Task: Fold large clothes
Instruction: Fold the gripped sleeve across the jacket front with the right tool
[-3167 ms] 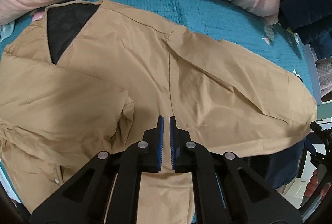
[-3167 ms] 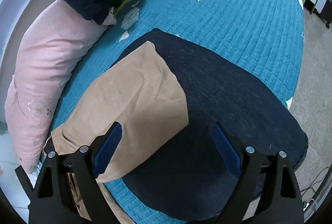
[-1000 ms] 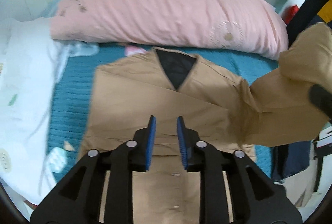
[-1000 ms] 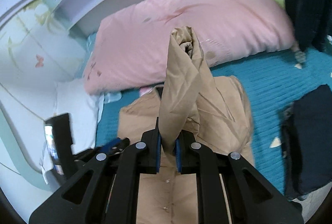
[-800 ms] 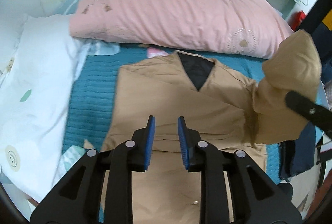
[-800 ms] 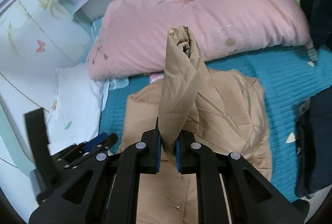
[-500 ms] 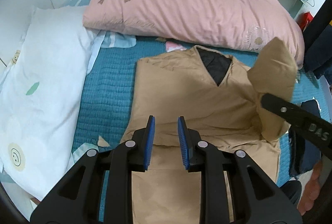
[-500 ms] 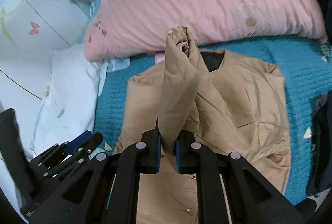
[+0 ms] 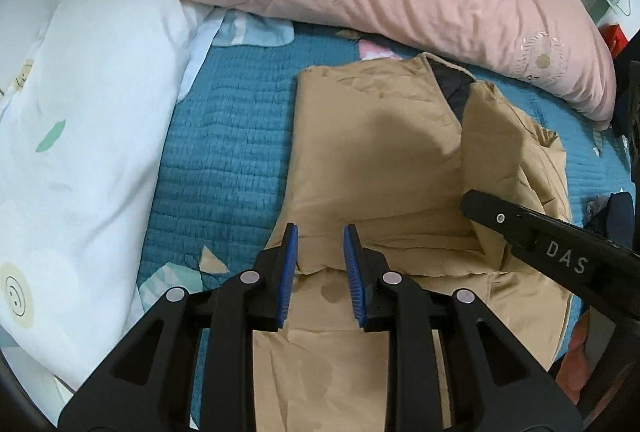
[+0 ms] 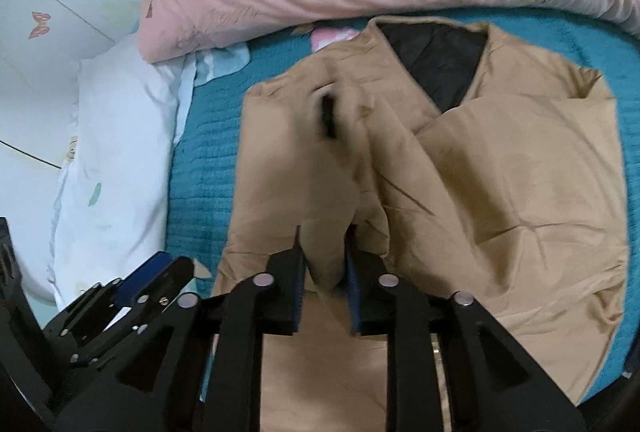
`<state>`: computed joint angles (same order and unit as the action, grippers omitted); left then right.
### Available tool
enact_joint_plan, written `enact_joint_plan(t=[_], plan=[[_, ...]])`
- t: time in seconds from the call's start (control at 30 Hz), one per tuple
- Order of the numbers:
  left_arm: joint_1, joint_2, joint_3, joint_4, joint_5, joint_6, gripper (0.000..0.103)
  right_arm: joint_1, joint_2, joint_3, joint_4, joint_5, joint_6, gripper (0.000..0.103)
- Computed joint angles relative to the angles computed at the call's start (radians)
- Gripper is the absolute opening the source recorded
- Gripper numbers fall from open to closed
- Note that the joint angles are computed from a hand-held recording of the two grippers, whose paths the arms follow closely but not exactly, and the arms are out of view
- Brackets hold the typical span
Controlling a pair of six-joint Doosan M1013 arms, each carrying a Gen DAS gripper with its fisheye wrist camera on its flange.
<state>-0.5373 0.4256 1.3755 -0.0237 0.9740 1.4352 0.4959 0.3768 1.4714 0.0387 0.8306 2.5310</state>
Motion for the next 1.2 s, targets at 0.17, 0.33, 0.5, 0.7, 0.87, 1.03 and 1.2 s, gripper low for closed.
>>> enact_joint_plan(t=[0.17,0.33,0.5,0.7,0.87,1.03,1.2], plan=[[0.006,0.0,0.006,0.006,0.008,-0.019,0.024,-0.011,-0.006,0.017,0.106,-0.061,-0.062,0.038],[-0.003,-0.004,0.004,0.021,0.011,-0.032,0.025,-0.005,-0.031,0.029,0.074,-0.089,-0.04,0.043],[-0.029,-0.004,-0.005,0.018,0.008,-0.042,0.025,-0.006,-0.077,0.063,-0.018,-0.086,0.033,0.042],[-0.062,0.025,-0.039,-0.055,0.018,-0.023,0.025,-0.031,-0.124,0.124,-0.086,-0.052,0.109,0.043],[-0.092,0.065,-0.074,-0.141,0.027,0.023,0.025,-0.055,-0.15,0.178,-0.08,-0.041,0.12,0.039],[-0.113,0.109,-0.096,-0.151,0.054,0.03,0.018,-0.084,-0.158,0.231,0.002,-0.065,0.079,0.026],[-0.124,0.168,-0.115,-0.062,0.121,-0.023,0.013,-0.104,-0.122,0.259,0.101,-0.05,0.03,0.017]])
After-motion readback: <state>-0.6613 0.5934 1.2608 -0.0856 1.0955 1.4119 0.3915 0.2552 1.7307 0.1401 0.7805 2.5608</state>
